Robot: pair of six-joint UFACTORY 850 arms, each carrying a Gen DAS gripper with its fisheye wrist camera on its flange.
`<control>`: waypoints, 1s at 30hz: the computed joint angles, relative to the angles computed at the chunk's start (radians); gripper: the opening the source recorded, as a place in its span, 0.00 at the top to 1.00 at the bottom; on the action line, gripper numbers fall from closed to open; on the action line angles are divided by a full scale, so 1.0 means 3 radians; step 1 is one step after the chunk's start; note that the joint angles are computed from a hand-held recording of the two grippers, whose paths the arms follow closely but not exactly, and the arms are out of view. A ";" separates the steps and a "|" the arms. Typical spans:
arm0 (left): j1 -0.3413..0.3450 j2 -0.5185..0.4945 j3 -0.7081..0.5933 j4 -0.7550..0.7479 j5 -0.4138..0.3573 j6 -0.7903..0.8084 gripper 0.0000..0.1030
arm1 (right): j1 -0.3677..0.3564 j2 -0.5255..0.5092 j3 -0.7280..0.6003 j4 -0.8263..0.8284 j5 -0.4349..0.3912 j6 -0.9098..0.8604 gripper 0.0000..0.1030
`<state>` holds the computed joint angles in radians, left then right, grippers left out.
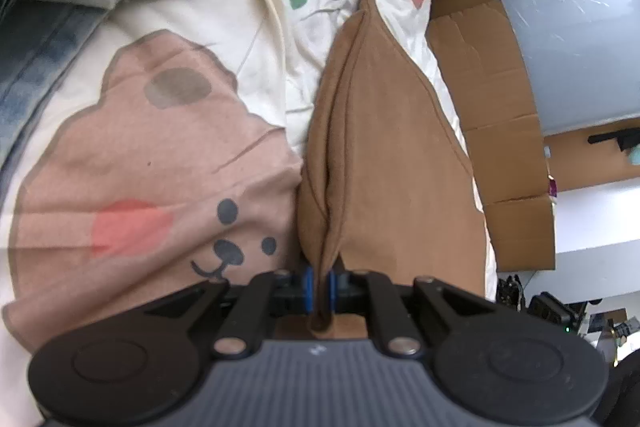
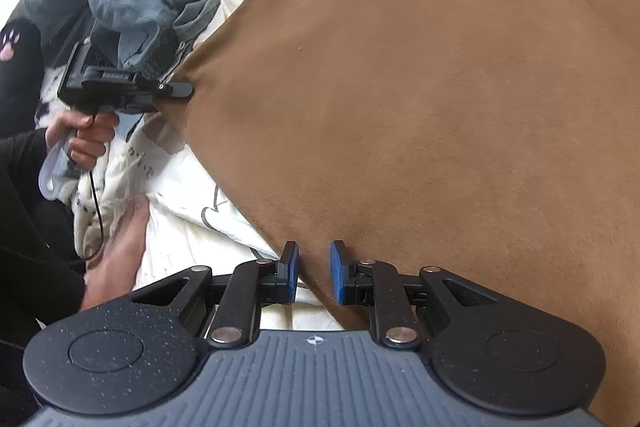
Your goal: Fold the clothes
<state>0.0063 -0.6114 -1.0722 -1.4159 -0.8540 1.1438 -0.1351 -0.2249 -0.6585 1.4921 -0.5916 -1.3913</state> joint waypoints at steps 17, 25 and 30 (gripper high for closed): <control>0.0000 -0.0011 -0.0012 0.0032 0.0025 -0.0004 0.92 | 0.0144 -0.0145 -0.0161 0.0188 0.0035 -0.0386 0.97; 0.0017 0.0017 0.0045 -0.0001 0.0013 0.0015 0.92 | 0.0062 -0.0223 -0.0288 0.0189 0.0222 -0.0263 0.94; 0.0004 -0.0012 0.0025 -0.0030 0.0001 0.0024 0.92 | 0.0061 -0.0292 -0.0381 0.0371 0.0445 -0.0247 0.94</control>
